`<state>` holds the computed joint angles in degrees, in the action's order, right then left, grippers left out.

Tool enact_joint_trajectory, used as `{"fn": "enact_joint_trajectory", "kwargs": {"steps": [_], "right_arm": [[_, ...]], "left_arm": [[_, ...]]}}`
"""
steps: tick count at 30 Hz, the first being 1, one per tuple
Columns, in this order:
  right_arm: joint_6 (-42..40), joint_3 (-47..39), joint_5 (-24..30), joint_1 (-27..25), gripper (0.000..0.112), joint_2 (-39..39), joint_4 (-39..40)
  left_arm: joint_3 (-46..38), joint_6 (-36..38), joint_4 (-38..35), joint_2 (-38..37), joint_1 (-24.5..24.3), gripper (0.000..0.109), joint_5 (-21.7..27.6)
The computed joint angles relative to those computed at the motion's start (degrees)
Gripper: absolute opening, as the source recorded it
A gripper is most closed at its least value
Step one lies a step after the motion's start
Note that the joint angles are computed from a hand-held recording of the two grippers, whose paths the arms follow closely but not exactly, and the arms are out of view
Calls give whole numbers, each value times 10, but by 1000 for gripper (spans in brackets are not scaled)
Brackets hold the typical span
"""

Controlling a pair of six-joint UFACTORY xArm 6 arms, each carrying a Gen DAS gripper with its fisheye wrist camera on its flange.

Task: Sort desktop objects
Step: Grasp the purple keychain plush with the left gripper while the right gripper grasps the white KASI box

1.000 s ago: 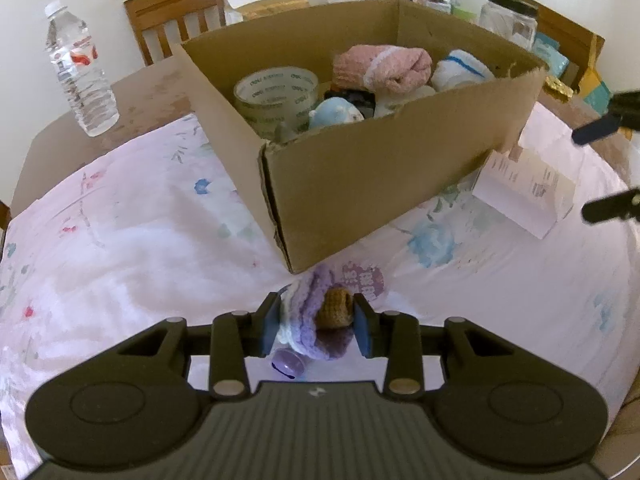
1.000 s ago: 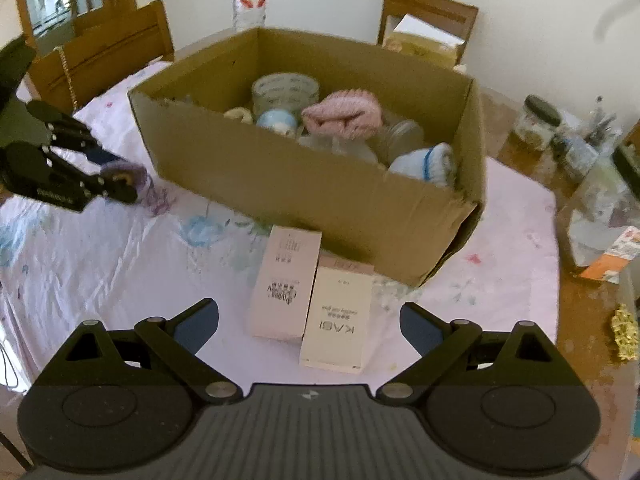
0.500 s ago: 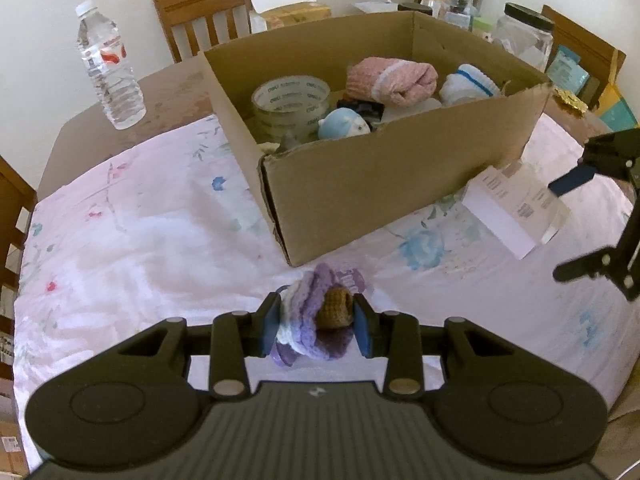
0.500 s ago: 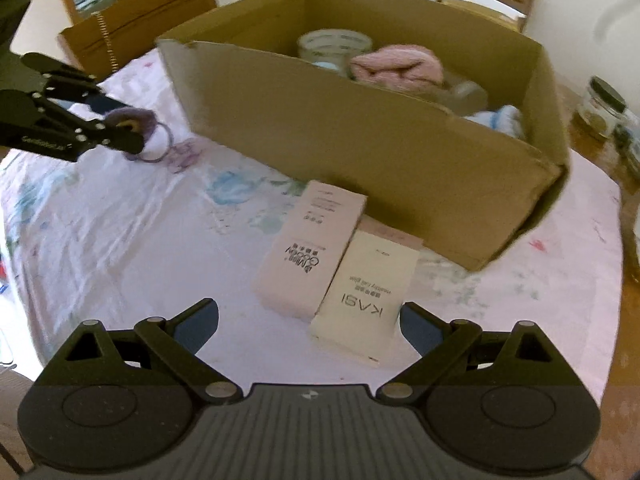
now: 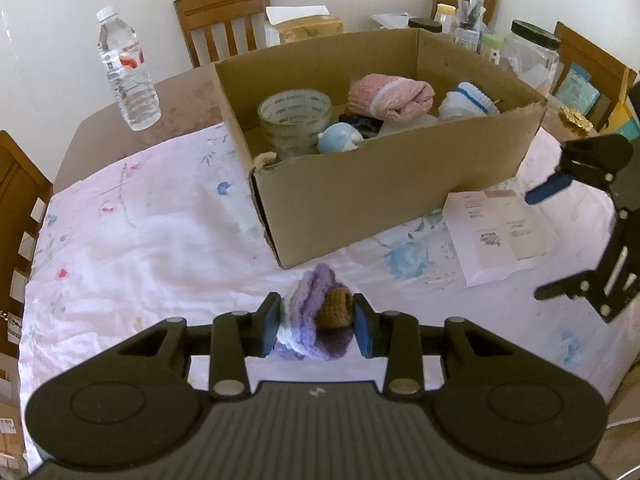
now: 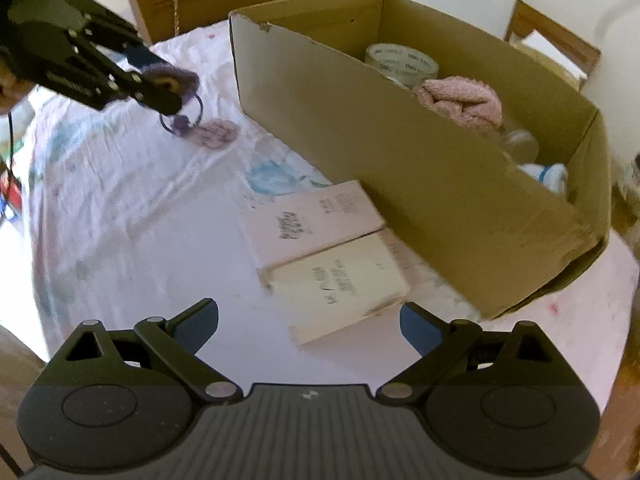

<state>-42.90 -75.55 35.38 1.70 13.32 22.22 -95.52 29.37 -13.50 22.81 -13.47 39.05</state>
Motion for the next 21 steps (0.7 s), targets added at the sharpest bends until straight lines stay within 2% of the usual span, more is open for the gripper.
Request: {"fn": "enact_joint_trajectory", "kwargs": {"steps": [6,15,21], "right_arm": [[-115,-29,-4,-9,99,34,33],[-246,-66,64,-22,98,52,81],[-218,-87,92,-26,85,60,70]], "left_arm": [[25,-38,23,-23,-8,37,-9],[44,-84,49,-48,-15,37,-10],[45,-96,49,-52,-18,37,-7]]}}
